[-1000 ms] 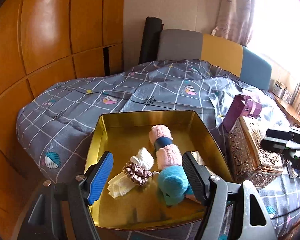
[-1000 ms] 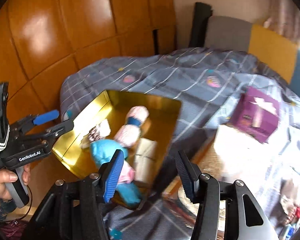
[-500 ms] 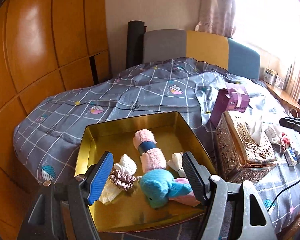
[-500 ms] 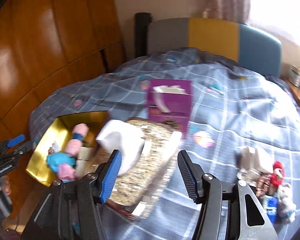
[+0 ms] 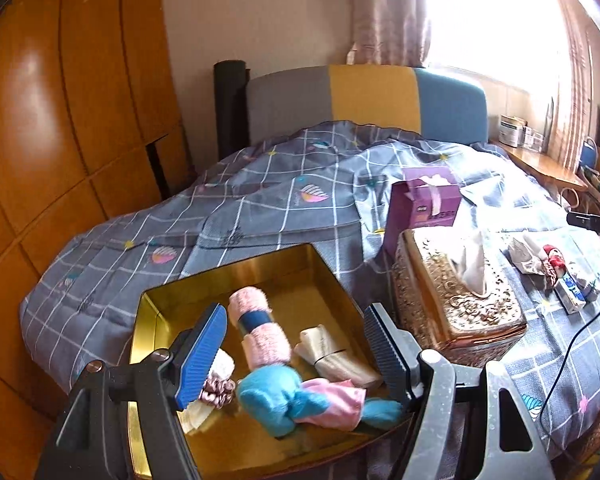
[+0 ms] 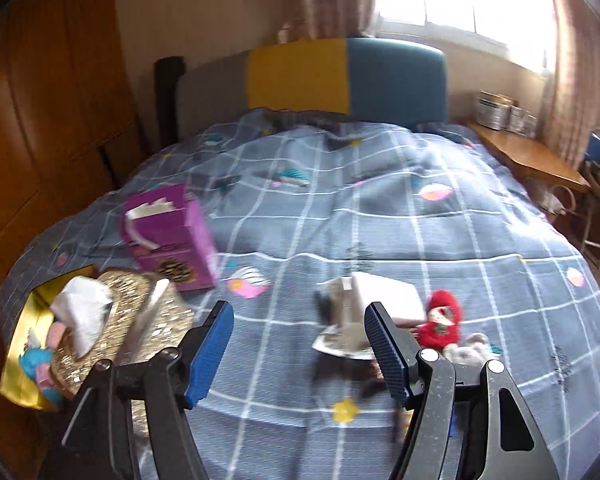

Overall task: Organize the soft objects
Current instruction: 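Withdraw both tools from the tray back toward the items on the bed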

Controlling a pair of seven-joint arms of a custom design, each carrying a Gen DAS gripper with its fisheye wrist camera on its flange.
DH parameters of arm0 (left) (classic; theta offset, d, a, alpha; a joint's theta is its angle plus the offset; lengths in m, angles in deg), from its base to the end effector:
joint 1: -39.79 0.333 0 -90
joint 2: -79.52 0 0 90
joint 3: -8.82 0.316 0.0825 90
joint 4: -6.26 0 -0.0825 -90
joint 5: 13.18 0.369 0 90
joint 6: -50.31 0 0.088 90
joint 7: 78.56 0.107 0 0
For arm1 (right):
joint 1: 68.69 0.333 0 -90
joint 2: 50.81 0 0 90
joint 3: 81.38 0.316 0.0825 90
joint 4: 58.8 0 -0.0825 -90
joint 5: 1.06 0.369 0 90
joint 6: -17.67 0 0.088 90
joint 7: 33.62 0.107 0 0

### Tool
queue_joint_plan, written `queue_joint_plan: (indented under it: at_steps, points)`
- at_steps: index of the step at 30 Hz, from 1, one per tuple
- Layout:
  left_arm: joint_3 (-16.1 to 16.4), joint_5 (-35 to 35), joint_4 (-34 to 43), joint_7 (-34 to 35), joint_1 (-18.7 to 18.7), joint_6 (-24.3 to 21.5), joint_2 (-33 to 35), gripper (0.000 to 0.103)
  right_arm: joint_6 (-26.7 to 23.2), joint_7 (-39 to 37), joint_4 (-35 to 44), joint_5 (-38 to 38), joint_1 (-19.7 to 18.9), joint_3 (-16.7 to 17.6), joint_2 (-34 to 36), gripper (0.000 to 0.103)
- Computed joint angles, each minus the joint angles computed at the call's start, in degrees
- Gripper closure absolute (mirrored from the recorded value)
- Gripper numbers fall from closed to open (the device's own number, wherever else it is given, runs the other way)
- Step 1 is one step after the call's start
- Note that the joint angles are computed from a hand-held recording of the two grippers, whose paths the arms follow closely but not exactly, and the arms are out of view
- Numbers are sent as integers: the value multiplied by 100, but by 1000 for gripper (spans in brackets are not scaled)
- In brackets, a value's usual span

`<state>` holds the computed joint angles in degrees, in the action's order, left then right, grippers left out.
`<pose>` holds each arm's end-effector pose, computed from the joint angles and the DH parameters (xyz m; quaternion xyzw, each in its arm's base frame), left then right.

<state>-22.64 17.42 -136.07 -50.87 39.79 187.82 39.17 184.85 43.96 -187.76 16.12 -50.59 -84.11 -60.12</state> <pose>0.3211 -0.2331 0.5546 -0.7052 0.5523 -0.2219 0.3852 0.5151 0.1213 0.5374 -0.7120 0.5711 -0.2069 0.3523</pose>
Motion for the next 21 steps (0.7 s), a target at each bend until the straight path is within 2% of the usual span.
queue_joint_plan:
  at_steps: [6,9,10,12,18,21]
  points:
    - [-112,208,399,127,42,61,413,31,235,1475,12,-1329,-835,121,335,31]
    - [-157,348,647,168,26,32,681,31,313,2204,-57,-1787,-1112,99,481,31]
    - [-166,402,726,177,6,28,772,31,296,2404,-86,-1836,-1174,73,517,31]
    - [-196,555,902,183,-28,19,963,31,-47,2607,28,-1690,-1228,12,585,31]
    - [-135,986,1421,194,-278,11,1592,31,-71,2381,17,-922,-1210,-67,571,30]
    - [-54,1187,1713,228,-470,35,1963,31,-31,2538,-20,-1036,-1263,-44,541,27]
